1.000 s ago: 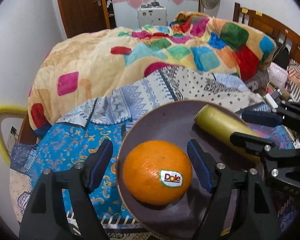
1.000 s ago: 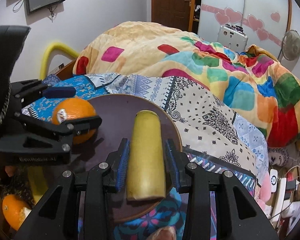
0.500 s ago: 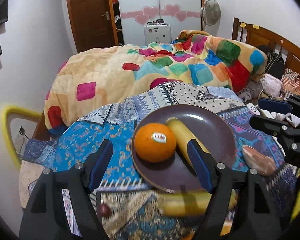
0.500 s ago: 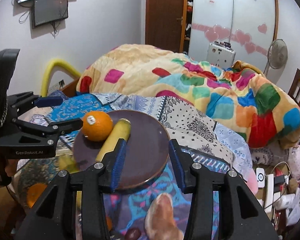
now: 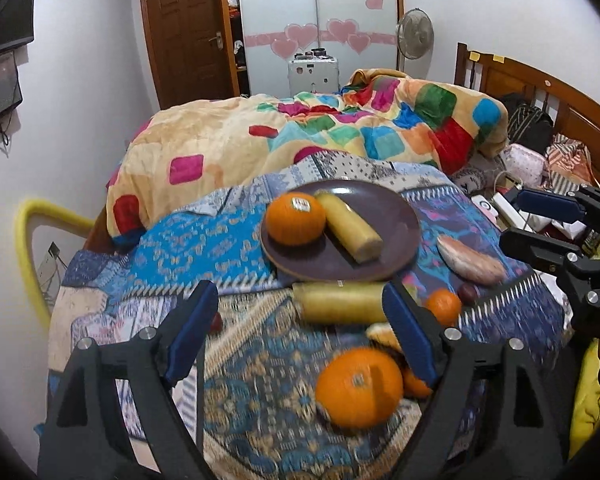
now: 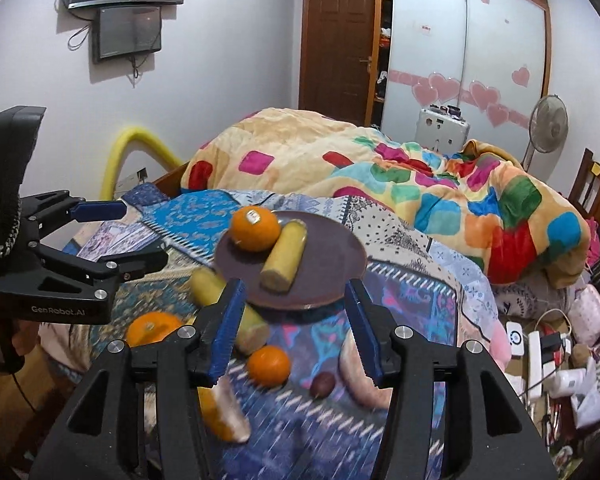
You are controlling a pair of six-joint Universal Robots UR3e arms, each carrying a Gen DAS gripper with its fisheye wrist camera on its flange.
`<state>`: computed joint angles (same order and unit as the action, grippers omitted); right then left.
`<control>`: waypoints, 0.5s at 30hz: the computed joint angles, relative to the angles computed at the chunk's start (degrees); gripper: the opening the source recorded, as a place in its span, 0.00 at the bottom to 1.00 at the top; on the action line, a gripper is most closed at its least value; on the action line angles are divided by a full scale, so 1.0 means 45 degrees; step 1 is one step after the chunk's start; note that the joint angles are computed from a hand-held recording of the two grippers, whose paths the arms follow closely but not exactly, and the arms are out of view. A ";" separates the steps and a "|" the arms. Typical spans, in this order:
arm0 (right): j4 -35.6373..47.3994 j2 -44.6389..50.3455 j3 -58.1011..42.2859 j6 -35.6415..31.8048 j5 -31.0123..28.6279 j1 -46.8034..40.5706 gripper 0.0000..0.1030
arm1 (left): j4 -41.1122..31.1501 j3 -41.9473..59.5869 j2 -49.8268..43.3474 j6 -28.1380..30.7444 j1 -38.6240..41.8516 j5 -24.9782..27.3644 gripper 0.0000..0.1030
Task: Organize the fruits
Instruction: 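Grasp the peeled pomelo wedge with the right gripper while the left tool moves to another Dole orange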
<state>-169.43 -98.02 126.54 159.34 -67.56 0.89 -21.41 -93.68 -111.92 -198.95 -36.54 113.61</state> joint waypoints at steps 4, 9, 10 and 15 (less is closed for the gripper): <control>-0.0460 -0.0900 0.1388 -0.0096 0.0217 -0.0073 0.49 | 0.0530 -0.0981 0.0180 -0.0501 -0.0371 0.0044 0.84; -0.1461 -0.1075 0.2699 -0.0080 0.0187 0.0125 0.50 | 0.1146 -0.2032 0.0136 -0.0982 -0.0791 0.0138 0.84; -0.1701 -0.0918 0.2869 -0.0011 0.0198 0.0163 0.50 | 0.1223 -0.2158 0.0113 -0.1083 -0.0819 0.0102 0.84; -0.2270 -0.0240 0.3456 0.0291 0.0656 0.0026 0.50 | 0.1554 -0.2659 -0.0062 -0.1377 -0.0758 -0.0249 0.84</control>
<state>-179.65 -99.10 142.10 160.65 -64.61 1.01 -14.41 -105.65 -112.19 -205.14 -39.95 112.49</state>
